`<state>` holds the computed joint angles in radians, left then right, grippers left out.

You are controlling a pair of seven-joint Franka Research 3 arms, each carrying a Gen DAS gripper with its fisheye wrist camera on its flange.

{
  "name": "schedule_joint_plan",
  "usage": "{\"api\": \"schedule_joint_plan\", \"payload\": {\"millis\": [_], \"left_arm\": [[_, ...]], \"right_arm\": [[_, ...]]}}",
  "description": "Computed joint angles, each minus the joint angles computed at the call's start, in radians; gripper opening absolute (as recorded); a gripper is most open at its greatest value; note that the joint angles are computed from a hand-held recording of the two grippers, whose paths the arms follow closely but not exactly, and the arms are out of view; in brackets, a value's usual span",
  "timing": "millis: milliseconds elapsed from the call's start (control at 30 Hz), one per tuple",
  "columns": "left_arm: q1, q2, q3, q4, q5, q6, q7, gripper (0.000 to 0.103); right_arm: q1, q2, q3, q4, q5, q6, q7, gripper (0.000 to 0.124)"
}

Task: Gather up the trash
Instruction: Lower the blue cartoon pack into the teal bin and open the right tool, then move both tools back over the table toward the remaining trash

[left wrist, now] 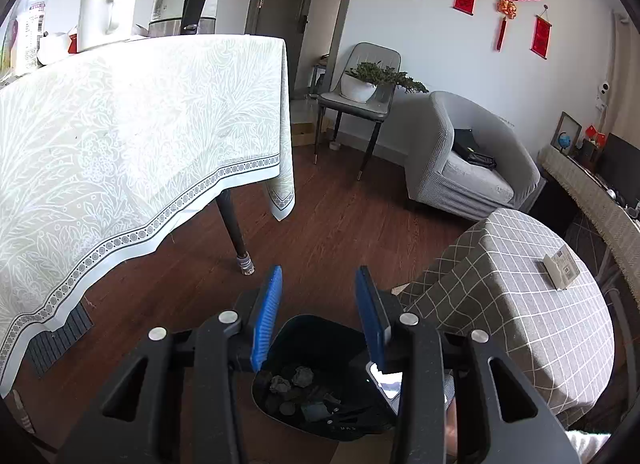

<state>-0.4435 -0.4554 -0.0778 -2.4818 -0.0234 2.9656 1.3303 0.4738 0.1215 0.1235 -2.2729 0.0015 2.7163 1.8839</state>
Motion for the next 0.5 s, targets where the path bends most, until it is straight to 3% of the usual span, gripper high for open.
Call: {"api": "schedule_joint_plan", "payload": {"millis": [200, 500], "left_arm": [[0.035, 0.002, -0.041, 0.022, 0.035, 0.006, -0.05, 0.041], [0.05, 0.038, -0.104, 0.075, 0.091, 0.014, -0.147, 0.051]], "right_arm": [[-0.013, -0.115, 0.019, -0.088, 0.06, 0.072, -0.063, 0.088], [-0.063, -0.36, 0.054, -0.204, 0.065, 0.155, -0.058, 0.081]]}}
